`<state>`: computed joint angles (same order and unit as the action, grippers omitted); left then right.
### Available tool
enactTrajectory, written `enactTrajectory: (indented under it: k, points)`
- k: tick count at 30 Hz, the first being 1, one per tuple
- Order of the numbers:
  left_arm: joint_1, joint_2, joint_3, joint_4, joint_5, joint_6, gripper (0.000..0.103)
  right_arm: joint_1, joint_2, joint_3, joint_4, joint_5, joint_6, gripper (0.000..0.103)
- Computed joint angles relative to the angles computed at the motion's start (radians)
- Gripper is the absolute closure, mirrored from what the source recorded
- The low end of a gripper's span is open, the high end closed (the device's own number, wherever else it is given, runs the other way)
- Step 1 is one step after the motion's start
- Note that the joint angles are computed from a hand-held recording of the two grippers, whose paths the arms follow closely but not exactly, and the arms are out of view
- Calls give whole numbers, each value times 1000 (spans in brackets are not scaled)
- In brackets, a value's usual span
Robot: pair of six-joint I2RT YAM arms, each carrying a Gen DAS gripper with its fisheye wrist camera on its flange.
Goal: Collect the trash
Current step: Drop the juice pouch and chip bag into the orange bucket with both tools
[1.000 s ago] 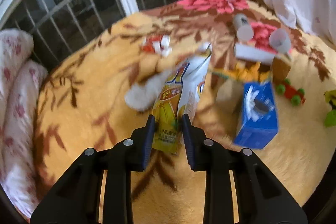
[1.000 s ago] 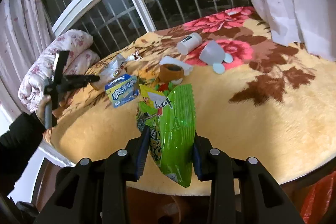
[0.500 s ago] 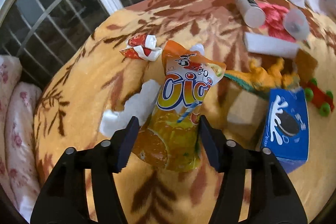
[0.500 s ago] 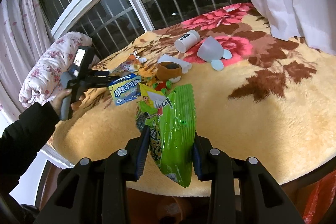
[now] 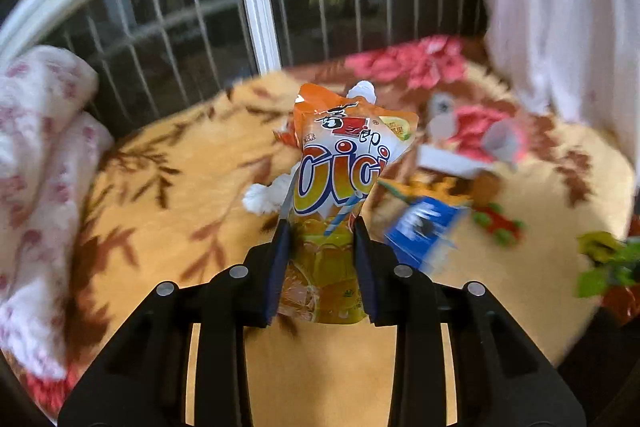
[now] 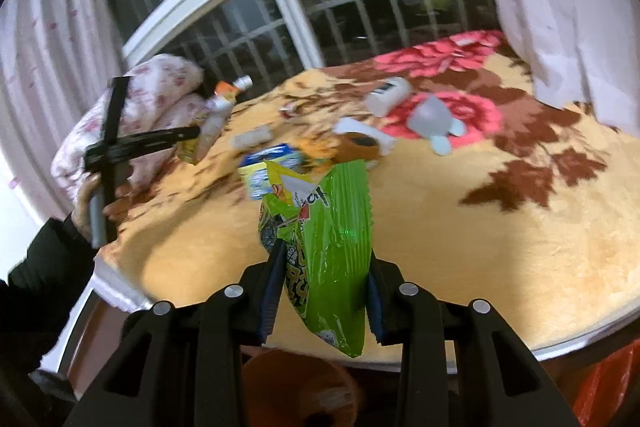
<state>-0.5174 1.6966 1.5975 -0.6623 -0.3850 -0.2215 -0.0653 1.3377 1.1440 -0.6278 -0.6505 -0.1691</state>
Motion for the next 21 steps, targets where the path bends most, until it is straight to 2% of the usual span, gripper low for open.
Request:
enactTrajectory:
  k: [2, 4, 7, 10, 13, 16, 17, 19, 21]
  points:
    - [-114, -167, -157, 5, -67, -63, 72, 13, -29, -4, -57, -27, -39, 68]
    - [-240, -263, -266, -23, -147, -145, 72, 36, -52, -15, -123, -26, -82, 68]
    - [-422, -321, -374, -109, -264, -297, 72, 81, -107, -64, -195, 23, -161, 68]
    - [-603, -329, -471, -165, -298, -522, 72, 116, -159, -134, -241, 72, -213, 67]
    - [-657, -309, -535, -140, -238, -640, 72, 155, -167, -209, -238, 146, -210, 67]
    - [-688, -243, -577, -93, -174, -697, 72, 214, -119, -284, -187, 250, -176, 67]
    - [-674, -222, -605, -44, -115, -685, 72, 230, -102, -300, -169, 273, -165, 67]
    - [-656, -180, -630, -5, -73, -686, 72, 265, -37, -333, -131, 331, -131, 67]
    - [-609, -97, -639, 55, 17, -647, 72, 297, 19, -356, -90, 373, -103, 67]
